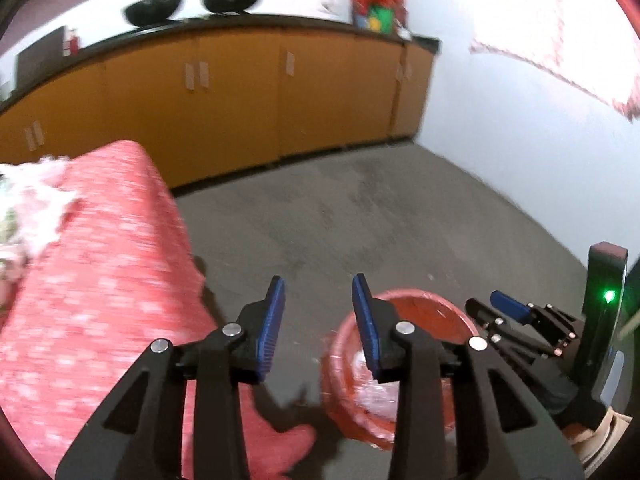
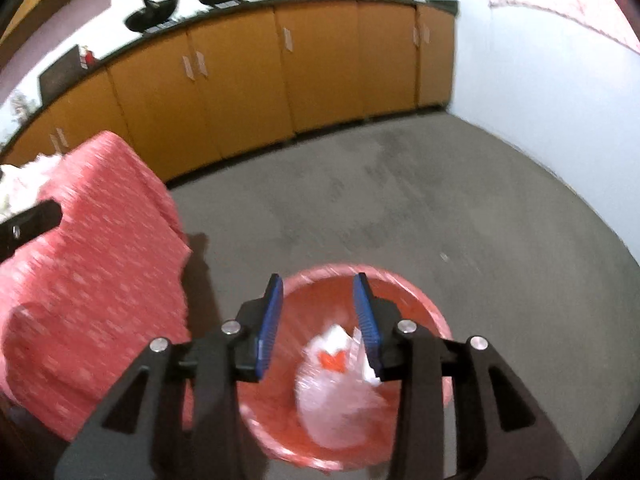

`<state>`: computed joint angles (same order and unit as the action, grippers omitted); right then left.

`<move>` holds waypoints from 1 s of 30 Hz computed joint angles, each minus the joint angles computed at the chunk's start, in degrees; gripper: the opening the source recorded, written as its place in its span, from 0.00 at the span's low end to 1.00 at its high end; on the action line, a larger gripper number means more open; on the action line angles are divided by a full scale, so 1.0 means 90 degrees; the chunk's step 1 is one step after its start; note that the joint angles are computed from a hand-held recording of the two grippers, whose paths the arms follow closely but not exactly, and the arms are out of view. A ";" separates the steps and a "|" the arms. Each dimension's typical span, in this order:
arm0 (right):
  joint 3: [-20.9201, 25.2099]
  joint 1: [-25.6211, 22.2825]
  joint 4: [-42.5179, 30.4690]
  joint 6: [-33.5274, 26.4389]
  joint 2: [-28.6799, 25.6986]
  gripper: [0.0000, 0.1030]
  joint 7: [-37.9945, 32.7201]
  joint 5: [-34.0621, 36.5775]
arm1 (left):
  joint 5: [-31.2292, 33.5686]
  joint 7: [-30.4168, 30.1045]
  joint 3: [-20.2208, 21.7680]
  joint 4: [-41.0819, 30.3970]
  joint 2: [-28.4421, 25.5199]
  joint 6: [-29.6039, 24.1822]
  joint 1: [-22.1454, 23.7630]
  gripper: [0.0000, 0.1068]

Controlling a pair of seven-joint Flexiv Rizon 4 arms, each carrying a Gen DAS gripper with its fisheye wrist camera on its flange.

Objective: Collect trash
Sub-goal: 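Open both grippers to drop the bubble wrap and clear bag into the bin, then grasp the pink bag with the left gripper while the right gripper grasps a white bag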

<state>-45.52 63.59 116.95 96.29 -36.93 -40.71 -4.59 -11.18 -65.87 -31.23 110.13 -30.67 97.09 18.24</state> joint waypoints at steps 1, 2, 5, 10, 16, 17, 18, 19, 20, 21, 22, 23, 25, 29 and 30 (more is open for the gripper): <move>-0.0029 0.0059 -0.0146 -0.0001 0.0019 0.37 -0.0018 -0.0048 | -0.0009 -0.0012 -0.0183 0.0140 0.0109 0.0113 0.0300 0.38; -0.0035 0.0101 -0.0279 -0.0016 0.0043 0.37 -0.0038 -0.0101 | 0.0023 -0.0041 -0.0363 0.0280 0.0211 0.0243 0.0615 0.39; 0.0238 0.0048 -0.0843 -0.0012 0.0098 0.39 -0.0084 -0.0316 | 0.0302 -0.0232 -0.0522 0.0567 0.0479 0.0661 0.1259 0.45; 0.1347 -0.0596 -0.2123 -0.0169 -0.0028 0.39 -0.0063 -0.0830 | 0.0636 -0.0658 0.0260 0.0782 0.0916 0.1287 0.1702 0.52; 0.3057 -0.1618 -0.4297 -0.0795 -0.0745 0.39 -0.0052 -0.1606 | 0.0450 -0.1116 0.1774 0.0493 0.0922 0.1434 0.1462 0.56; 0.3260 -0.1731 -0.4570 -0.0900 -0.0859 0.39 -0.0075 -0.1714 | 0.0406 -0.1168 0.2044 0.0405 0.0869 0.1451 0.1361 0.56; 0.3521 -0.1859 -0.4967 -0.1076 -0.1036 0.39 -0.0115 -0.1818 | 0.0425 -0.1229 0.2201 0.0330 0.0826 0.1451 0.1332 0.57; 0.3855 -0.2021 -0.5473 -0.1326 -0.1273 0.39 -0.0208 -0.1915 | 0.0415 -0.1298 0.2385 0.0211 0.0740 0.1455 0.1313 0.59; 0.4138 -0.2148 -0.5909 -0.1578 -0.1485 0.39 -0.0292 -0.1996 | 0.0443 -0.1376 0.2485 0.0102 0.0670 0.1421 0.1346 0.60; 0.4449 -0.2266 -0.6417 -0.1881 -0.1748 0.39 -0.0408 -0.2078 | 0.0478 -0.1464 0.2541 0.0033 0.0614 0.1399 0.1400 0.62; 0.4637 -0.2307 -0.6717 -0.2083 -0.1917 0.39 -0.0488 -0.2114 | 0.0533 -0.1562 0.2519 -0.0008 0.0571 0.1375 0.1541 0.63; 0.4773 -0.2331 -0.6992 -0.2282 -0.2059 0.39 -0.0559 -0.2144 | 0.0565 -0.1637 0.2527 -0.0066 0.0517 0.1339 0.1643 0.63; 0.5041 -0.2356 -0.7694 -0.2794 -0.2433 0.39 -0.0807 -0.2146 | 0.0723 -0.1733 0.2335 -0.0203 0.0387 0.1277 0.1995 0.63; 0.5059 -0.2249 -0.8780 -0.3542 -0.3034 0.38 -0.1090 -0.2115 | 0.0862 -0.1811 0.2294 -0.0400 0.0162 0.1286 0.2215 0.65; 0.5021 -0.2218 -0.9079 -0.3760 -0.3189 0.36 -0.1125 -0.2111 | 0.0921 -0.1817 0.2244 -0.0409 0.0140 0.1288 0.2295 0.65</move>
